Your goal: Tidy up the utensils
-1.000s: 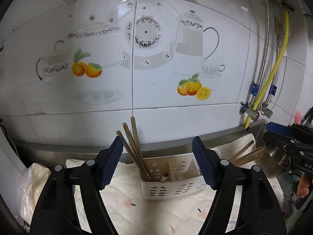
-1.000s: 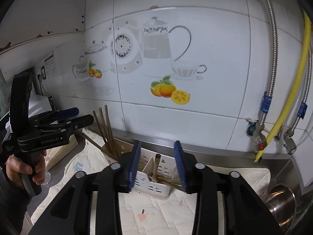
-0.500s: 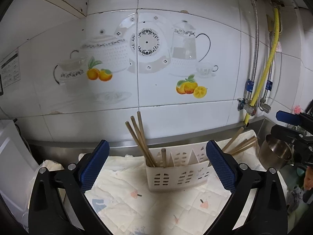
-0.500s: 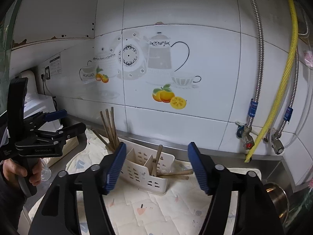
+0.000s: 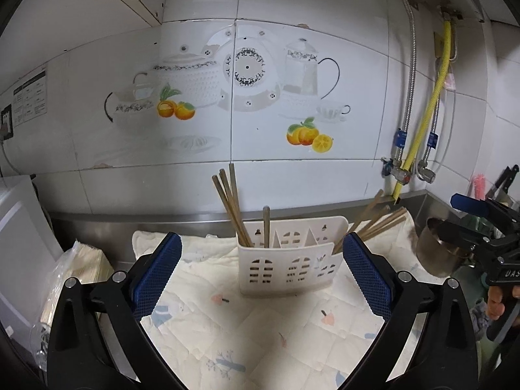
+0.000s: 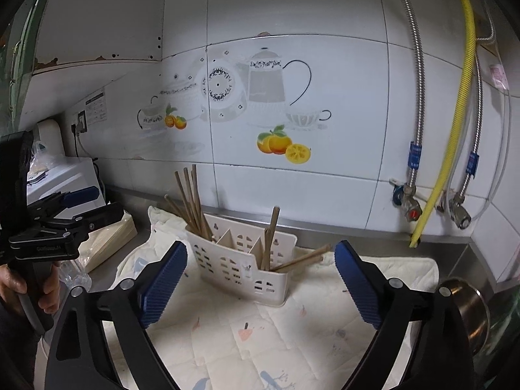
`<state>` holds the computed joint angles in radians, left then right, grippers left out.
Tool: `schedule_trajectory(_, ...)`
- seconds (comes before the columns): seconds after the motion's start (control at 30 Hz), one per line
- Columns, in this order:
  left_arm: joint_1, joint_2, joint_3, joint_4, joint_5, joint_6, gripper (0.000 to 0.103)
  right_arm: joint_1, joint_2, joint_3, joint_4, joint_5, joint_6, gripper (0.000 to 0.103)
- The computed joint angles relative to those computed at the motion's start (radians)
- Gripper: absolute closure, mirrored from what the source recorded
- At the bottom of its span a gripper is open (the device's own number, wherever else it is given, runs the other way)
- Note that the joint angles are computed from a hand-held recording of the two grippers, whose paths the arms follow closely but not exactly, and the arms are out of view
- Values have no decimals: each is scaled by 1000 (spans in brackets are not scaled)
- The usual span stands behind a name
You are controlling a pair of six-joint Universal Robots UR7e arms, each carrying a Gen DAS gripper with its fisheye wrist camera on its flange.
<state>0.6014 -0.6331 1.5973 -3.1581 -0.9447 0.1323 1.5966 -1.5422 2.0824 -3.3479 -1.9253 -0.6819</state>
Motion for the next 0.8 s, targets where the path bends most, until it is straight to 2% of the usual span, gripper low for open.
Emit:
schedule_trajectory(0.1, -8, -9, 37, -30, 16, -1, 5, -5, -1, 31, -30, -5, -1, 12)
schedule_trajectory(0.47, -1, -52, 156, -82, -14, -54, 5, -47, -25, 112, -92, 15, 33, 10)
schedule_trajectory(0.8, -31, -81, 252, -115, 52, -80, 5, -61, -42, 179, -168, 18, 44, 8)
